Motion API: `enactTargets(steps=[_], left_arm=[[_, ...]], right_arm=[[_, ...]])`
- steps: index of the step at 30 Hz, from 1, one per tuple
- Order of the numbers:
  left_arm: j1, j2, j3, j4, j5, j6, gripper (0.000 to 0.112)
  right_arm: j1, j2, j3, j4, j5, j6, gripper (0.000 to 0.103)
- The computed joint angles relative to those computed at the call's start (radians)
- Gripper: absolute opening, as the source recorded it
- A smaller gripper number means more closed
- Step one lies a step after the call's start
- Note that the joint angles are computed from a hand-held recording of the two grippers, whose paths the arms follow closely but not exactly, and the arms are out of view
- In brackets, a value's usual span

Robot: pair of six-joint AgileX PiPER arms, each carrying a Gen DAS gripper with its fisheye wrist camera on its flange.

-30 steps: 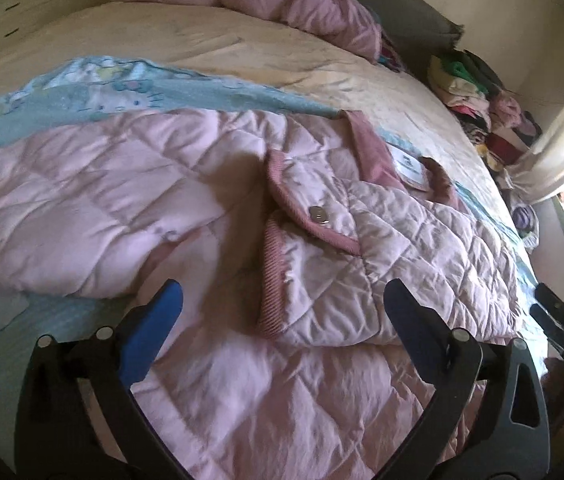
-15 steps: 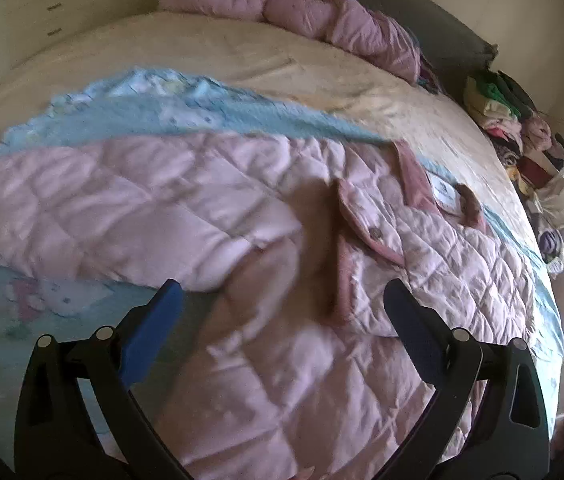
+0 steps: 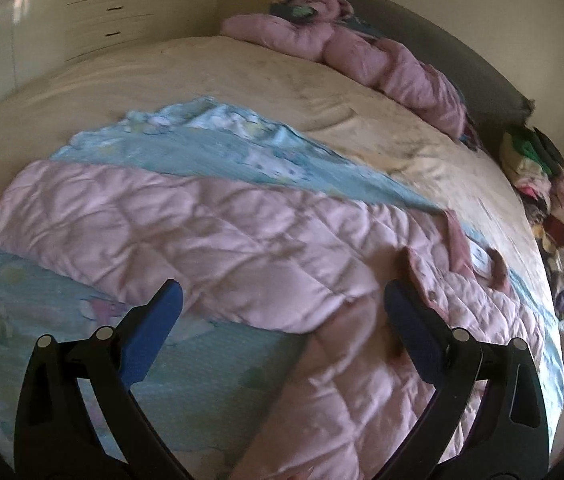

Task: Fold large clothes
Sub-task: 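Move the left tool to the other sleeve and grasp its cuff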

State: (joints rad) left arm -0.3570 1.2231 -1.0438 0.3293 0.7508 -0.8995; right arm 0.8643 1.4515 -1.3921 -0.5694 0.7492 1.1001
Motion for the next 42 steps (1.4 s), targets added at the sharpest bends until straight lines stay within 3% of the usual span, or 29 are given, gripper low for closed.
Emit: enactTargets(steps=[14, 26, 35, 42], left_arm=[[0.286, -0.050, 0.073, -0.189, -0.032, 0.184, 0.094], [0.519, -0.012, 0.136, -0.318, -0.060, 0.325, 0.094], [0.745, 0.069, 0.193, -0.565, -0.130, 0.583, 0.094], [0.890, 0.173, 0.236, -0.908, -0.240, 0.893, 0.094]], right_arm=[[0.086, 0.275, -0.335, 0.084, 0.028, -0.133, 0.099], [0.135, 0.536, -0.669, 0.227, 0.102, -0.329, 0.099], [0.143, 0.671, -0.818, 0.328, 0.136, -0.394, 0.099], [0.121, 0.672, -0.773, 0.378, 0.098, -0.395, 0.099]])
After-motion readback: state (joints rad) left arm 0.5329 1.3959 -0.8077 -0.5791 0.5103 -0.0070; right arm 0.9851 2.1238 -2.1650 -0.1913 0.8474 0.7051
